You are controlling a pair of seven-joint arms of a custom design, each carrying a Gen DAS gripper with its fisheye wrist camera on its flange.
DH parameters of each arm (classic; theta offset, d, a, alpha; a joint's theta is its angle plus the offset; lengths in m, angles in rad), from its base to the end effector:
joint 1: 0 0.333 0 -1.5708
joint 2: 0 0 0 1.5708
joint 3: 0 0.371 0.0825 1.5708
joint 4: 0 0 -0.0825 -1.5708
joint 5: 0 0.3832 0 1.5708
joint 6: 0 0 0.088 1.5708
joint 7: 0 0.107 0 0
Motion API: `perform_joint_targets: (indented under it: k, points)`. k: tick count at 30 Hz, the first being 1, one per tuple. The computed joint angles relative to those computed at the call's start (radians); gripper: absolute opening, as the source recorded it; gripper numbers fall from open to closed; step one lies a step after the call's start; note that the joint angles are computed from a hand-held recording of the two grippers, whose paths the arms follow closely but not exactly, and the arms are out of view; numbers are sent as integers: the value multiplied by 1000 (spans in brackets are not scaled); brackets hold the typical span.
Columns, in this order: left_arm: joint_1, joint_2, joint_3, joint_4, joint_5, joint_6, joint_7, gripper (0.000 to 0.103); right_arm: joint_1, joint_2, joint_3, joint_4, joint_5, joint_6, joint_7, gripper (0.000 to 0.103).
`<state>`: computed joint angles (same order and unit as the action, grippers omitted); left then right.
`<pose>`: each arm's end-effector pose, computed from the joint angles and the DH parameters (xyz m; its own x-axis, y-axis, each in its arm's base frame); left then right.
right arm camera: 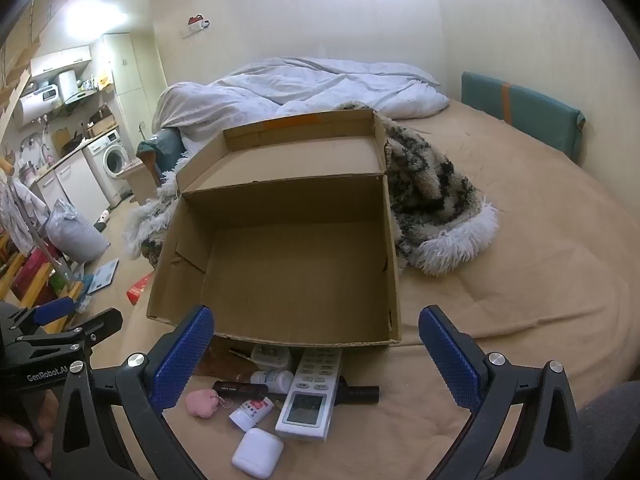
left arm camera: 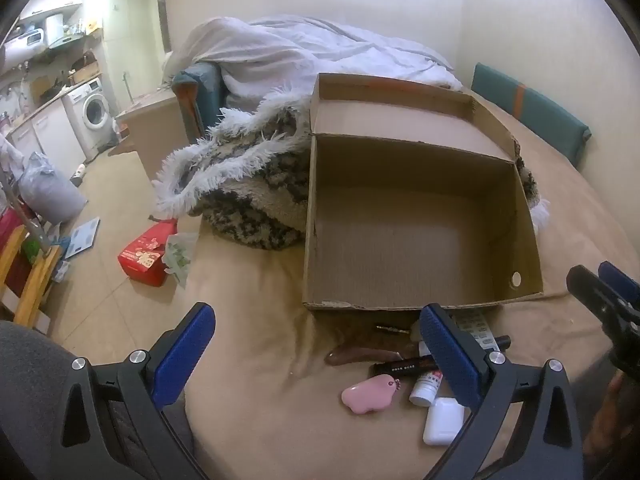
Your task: Organize rigid objects
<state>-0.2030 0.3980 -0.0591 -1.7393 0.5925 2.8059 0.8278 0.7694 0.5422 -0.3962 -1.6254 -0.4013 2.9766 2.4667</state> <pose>0.6887 -0.2057 0.4717 -0.0030 -1.0000 0.0028 -0.7409 0.0004 -0.6716 0.6663 0.3615 0.4647 0.0565 -0.9879 -0.1442 -0.6396 0.0751 -0.7651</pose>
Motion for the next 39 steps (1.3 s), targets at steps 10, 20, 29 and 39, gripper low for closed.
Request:
perform_joint_targets:
  k: [10, 20, 29, 39]
  points:
    - [-16, 4, 12, 6, 41, -16, -41, 102, 11, 8, -13, 8, -2, -6, 5, 103]
    - [2, 0, -3, -3, 18, -11, -30, 102, 16, -1, -18, 0, -16, -5, 12, 103]
    - [-14, -2, 28, -5, 49, 6, -71, 102, 5, 4, -9, 7, -20, -5, 17, 103]
    - [1, 3, 8, 4, 22, -16, -51, 102, 7, -1, -12, 2, -28, -4, 23, 103]
